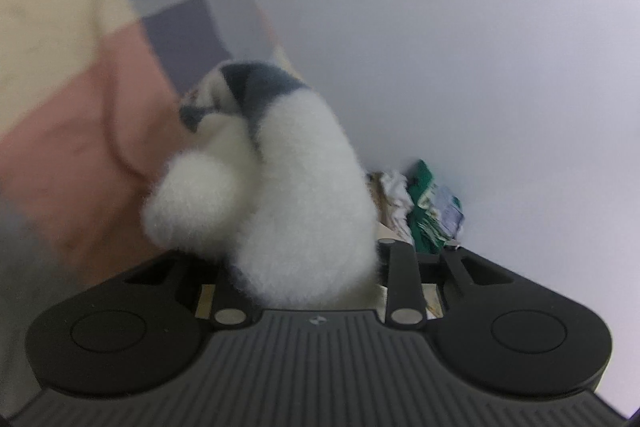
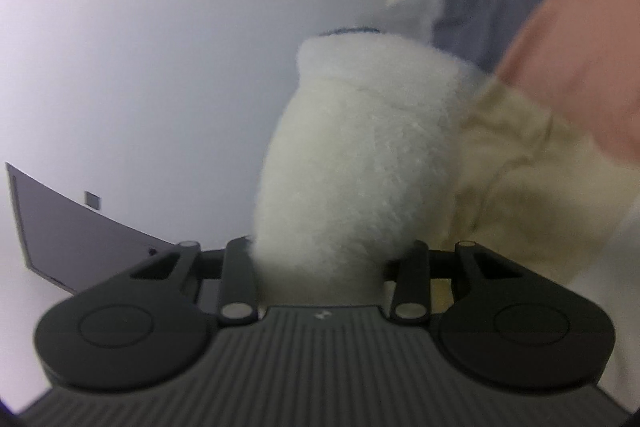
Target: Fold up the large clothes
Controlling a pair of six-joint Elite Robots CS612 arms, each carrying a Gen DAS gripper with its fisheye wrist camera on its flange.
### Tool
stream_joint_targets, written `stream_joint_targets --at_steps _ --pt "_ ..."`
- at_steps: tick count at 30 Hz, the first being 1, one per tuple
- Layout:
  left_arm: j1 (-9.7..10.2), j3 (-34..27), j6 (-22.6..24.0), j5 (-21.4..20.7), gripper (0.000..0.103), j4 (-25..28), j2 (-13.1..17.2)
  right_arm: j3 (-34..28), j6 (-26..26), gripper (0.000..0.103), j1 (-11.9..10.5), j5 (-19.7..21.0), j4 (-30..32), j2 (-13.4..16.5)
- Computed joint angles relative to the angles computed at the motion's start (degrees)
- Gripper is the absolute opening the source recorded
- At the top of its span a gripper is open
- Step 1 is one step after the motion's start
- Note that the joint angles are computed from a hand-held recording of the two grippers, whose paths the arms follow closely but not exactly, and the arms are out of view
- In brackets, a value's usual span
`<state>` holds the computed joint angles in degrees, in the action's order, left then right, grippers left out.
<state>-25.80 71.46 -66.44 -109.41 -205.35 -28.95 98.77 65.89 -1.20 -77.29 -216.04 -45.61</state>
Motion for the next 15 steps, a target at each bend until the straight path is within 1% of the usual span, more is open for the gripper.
stream_joint_targets --at_steps 3,4,5,9,12,15 --pt "-0.97 -4.17 1.30 -1.21 0.035 2.15 0.99 1.16 -1.44 0.041 -1.63 0.82 -0.98 -1.72" --pt "-1.34 -6.02 2.02 -1.71 0.035 3.49 1.45 0.04 -1.66 0.041 -2.54 1.22 -0.73 -1.21" --pt "-1.73 -8.04 2.71 -2.15 0.035 4.86 2.04 0.20 -1.47 0.041 -3.31 1.39 -1.05 -1.59" --pt "-3.55 -18.38 7.99 -4.03 0.035 13.48 5.20 0.87 -1.82 0.041 -6.15 0.38 -1.37 -2.90" --pt "-5.09 -27.51 10.18 -4.66 0.035 19.91 8.75 0.72 -1.40 0.041 -8.20 -0.72 -1.73 -2.85" --pt "-6.40 -40.49 11.58 -5.47 0.035 27.66 14.81 0.01 0.52 0.042 -10.30 -1.63 -1.93 -1.88"
